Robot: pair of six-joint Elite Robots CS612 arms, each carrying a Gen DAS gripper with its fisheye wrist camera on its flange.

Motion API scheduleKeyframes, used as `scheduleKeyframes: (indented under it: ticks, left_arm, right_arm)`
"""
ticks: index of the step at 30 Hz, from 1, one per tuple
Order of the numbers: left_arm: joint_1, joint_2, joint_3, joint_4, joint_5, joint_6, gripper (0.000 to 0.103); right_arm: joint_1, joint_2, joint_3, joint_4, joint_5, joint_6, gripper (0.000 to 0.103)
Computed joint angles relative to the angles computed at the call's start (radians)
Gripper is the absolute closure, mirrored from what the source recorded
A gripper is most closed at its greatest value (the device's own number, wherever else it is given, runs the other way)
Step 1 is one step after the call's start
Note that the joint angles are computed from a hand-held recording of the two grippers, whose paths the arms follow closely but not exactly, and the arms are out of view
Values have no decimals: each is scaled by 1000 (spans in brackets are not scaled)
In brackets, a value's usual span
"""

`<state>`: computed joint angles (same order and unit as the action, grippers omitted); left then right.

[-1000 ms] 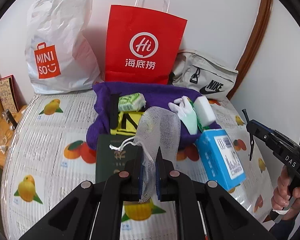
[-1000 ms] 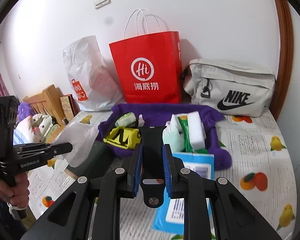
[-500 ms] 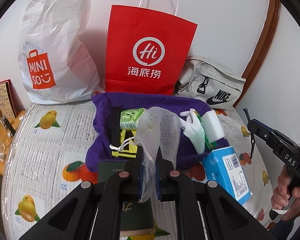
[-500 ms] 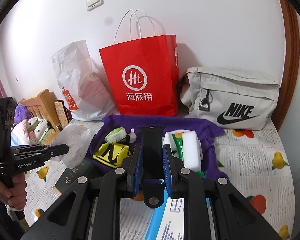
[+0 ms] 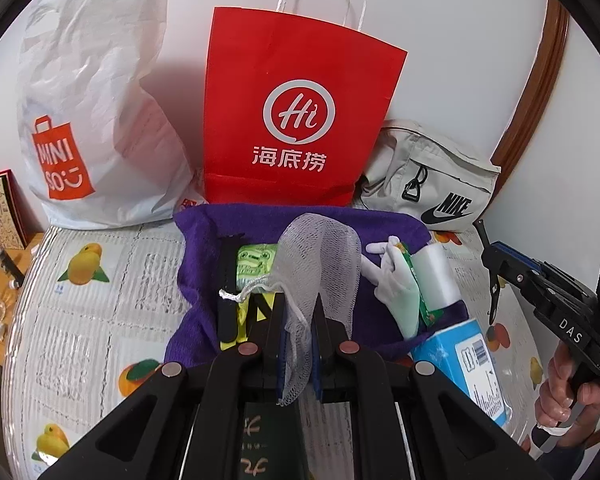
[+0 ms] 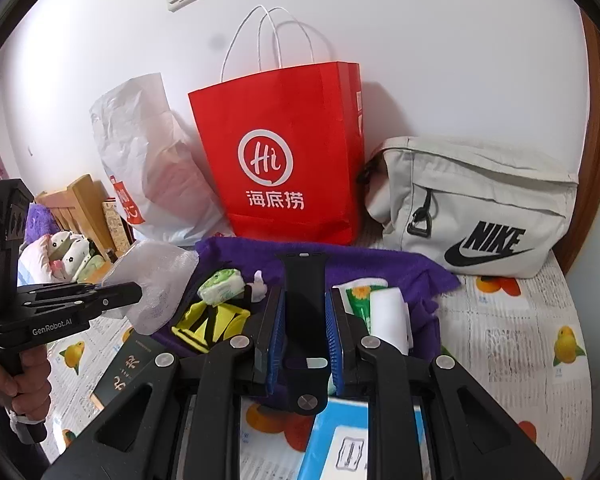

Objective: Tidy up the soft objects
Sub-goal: 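Carry the black strap and white mesh bag over the purple towel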

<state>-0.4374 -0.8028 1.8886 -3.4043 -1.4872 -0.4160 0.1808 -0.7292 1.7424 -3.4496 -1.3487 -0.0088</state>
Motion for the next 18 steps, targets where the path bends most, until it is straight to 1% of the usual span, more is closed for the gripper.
scheduleKeyframes:
  ticks: [10,16,18]
  left_arm:
    - [12,28,-64,36,-14,18,93]
    - [18,49,-108,56,-2,20,93]
    - [23,58,-125,67,-14,17,93]
  right_arm:
    - [-1,27,-62,48,-17,-8,83]
    - [0,43,-104,95,-22,-8,83]
    - [0,51,-117,105,-20,-8,83]
